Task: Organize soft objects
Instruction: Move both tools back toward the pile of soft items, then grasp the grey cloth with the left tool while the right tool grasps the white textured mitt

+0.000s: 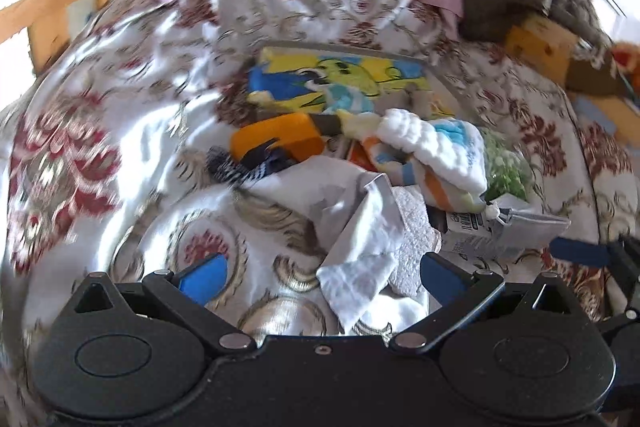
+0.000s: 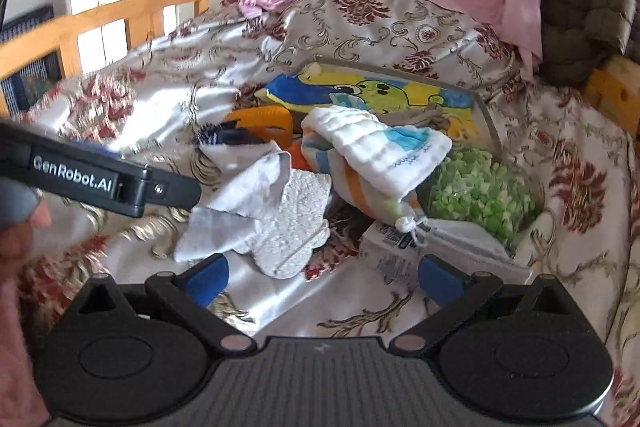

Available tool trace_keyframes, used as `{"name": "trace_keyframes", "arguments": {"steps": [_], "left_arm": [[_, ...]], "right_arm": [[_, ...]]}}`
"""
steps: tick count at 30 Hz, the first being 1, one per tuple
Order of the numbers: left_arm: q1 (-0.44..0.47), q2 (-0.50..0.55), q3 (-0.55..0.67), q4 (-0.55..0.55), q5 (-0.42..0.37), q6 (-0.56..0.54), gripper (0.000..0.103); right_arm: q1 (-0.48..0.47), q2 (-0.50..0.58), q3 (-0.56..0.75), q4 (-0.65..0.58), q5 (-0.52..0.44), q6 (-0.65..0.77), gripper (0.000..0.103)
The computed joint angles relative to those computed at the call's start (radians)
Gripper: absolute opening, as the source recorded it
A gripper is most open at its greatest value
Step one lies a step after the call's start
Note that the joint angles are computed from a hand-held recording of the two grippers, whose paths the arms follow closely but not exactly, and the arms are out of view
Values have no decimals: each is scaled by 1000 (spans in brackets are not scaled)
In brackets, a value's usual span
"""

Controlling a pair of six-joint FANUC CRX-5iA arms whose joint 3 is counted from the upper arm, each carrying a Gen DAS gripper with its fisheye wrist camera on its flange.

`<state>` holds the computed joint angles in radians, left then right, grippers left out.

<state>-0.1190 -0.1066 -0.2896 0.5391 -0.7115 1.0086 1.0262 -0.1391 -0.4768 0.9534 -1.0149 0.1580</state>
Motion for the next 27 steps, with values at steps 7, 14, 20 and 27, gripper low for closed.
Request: {"name": "trace_keyframes", "arguments": {"steps": [7, 14, 20, 27], "left_arm": [[-8, 64, 19, 58, 21, -61, 102], [-8, 124, 43, 106, -12, -145, 102], [-13, 163, 46, 192, -34, -214, 100], [-8, 200, 65, 234, -65, -185, 86]], "right_arm": [[-58, 27, -16, 38, 75, 138, 103], [-92, 79, 9, -14, 129, 445, 103], [-107, 81, -20, 71, 184, 370, 102], [-111, 100, -17, 105, 174, 334, 98]]}}
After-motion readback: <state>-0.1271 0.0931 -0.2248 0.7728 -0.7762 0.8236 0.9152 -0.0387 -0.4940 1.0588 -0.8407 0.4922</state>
